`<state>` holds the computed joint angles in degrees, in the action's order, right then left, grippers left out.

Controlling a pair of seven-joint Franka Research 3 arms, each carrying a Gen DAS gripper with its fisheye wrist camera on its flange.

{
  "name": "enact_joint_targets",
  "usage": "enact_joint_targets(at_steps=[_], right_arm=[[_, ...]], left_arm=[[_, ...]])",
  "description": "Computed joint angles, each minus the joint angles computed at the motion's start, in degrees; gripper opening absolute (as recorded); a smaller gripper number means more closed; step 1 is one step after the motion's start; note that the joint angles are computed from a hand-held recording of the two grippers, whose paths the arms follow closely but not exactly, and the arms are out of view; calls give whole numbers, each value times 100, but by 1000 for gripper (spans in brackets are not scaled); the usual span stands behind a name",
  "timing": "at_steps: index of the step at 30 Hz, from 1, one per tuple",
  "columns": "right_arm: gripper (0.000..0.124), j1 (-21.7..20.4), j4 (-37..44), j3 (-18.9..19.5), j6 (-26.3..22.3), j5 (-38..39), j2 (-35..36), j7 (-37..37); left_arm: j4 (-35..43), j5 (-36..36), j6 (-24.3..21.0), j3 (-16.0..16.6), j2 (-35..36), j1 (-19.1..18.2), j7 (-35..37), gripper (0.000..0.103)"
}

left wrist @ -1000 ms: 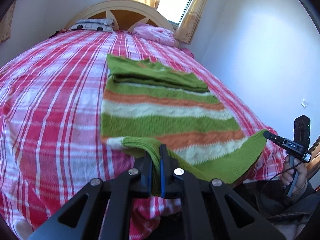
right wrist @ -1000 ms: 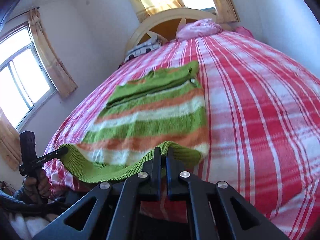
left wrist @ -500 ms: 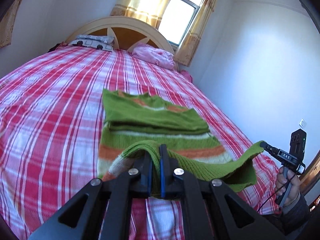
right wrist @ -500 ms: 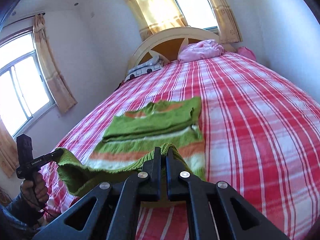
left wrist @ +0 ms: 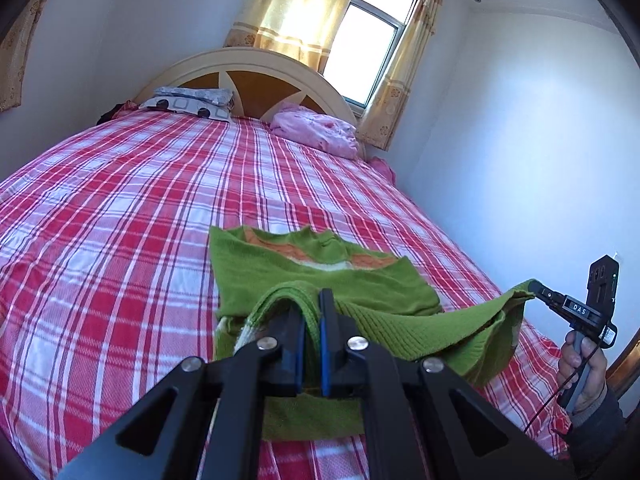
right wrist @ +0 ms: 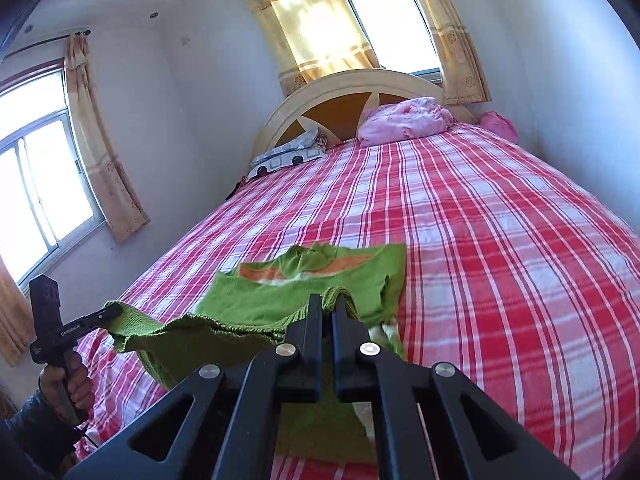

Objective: Fold small clothes
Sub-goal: 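Lift the hem with both grippers and fold it toward the collar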

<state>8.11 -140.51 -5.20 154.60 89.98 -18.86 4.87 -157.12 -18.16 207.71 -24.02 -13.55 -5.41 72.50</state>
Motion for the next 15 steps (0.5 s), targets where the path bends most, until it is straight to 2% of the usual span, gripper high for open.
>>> enact_joint_targets(at_steps=[4, 8, 10, 13, 15], right_arm=[[3, 27, 341, 45, 33, 50, 281, -5], [3, 37, 754, 108, 78, 11, 589, 68], [3, 42, 1010, 143, 105, -48, 804, 172], [3, 36, 1360, 206, 167, -189, 1124, 345], [3, 35, 1633, 261, 260, -276, 1378, 448]], left_arm=[[264, 23, 8, 88, 215, 66, 141, 6], [510, 353, 1, 452, 403, -43, 2, 6], [705, 346, -45, 495, 529, -8, 145, 6], [1098, -30, -159, 449, 804, 49, 682, 6], [1305, 113, -220, 661, 994, -47, 642, 6]])
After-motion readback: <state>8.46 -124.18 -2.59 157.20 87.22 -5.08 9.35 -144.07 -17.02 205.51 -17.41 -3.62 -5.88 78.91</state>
